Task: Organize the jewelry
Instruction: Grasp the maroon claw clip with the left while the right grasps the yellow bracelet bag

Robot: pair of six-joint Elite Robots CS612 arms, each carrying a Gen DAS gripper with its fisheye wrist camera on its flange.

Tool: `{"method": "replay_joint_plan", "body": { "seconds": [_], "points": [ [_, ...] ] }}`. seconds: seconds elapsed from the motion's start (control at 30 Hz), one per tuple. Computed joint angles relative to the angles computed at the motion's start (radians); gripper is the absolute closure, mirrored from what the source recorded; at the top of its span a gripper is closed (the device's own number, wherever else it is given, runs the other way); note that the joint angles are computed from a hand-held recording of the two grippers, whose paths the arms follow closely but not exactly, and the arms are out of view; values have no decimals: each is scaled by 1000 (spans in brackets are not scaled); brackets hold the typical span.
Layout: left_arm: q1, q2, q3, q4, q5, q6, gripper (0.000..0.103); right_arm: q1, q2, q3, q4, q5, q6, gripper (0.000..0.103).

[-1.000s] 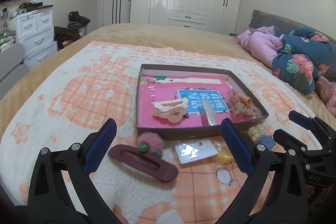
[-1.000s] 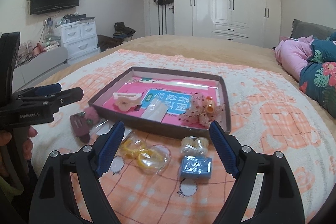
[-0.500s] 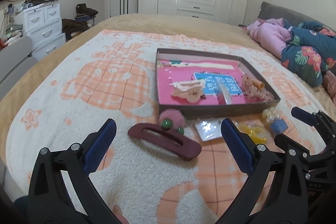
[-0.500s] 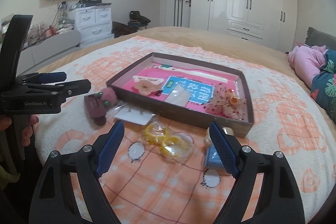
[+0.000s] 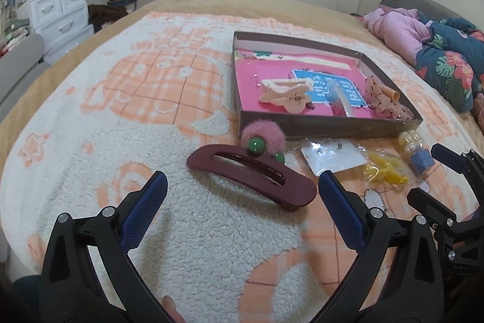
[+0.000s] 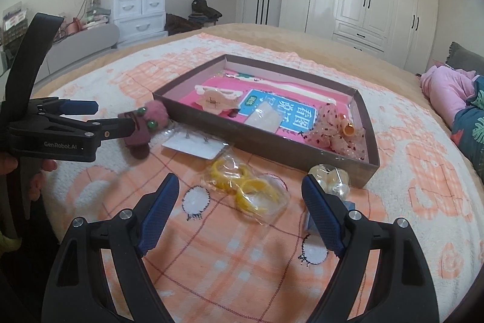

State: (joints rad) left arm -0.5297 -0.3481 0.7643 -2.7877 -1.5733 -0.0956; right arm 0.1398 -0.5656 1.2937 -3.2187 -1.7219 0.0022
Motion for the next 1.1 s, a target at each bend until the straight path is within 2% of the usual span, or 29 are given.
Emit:
{"method": "replay_joint_plan", "body": {
  "seconds": [0.1,0.2,0.3,0.5,0.57,0.63,0.73,0.8,0.9,0.97,1.03,1.1],
  "points": [
    [3,8,-17,31,-26,-8,12,0,6,-8,12,-8,-7,22],
    [14,24,-49,75,-87,-61,12,0,12,-18,28,-13,-9,22],
    [30,39,-76,97,-169,-137,25,0,17,-24,36,-19,-10,22],
    [48,66,-120,111,-276,-230,55,2,28,-42,44,-36,-19,23],
    [50,74,-135,116,-291,-250,58,4,35,-54,53,-49,-32,23],
    [54,88,-161,126,-321,-268,66,6,42,-65,63,-63,-41,23],
    [58,110,-197,139,-360,-300,71,8,53,-87,87,-84,-57,22],
    [61,121,-218,147,-378,-319,74,10,62,-106,115,-112,-66,23],
    [64,131,-235,149,-405,-329,83,10,72,-130,165,-131,-69,25],
    [64,132,-234,150,-411,-325,86,5,74,-137,186,-110,-68,31],
    [63,128,-229,151,-421,-312,89,2,76,-144,201,-83,-80,51],
    [63,122,-218,144,-429,-304,90,1,76,-148,213,-59,-93,63]
  ]
}}
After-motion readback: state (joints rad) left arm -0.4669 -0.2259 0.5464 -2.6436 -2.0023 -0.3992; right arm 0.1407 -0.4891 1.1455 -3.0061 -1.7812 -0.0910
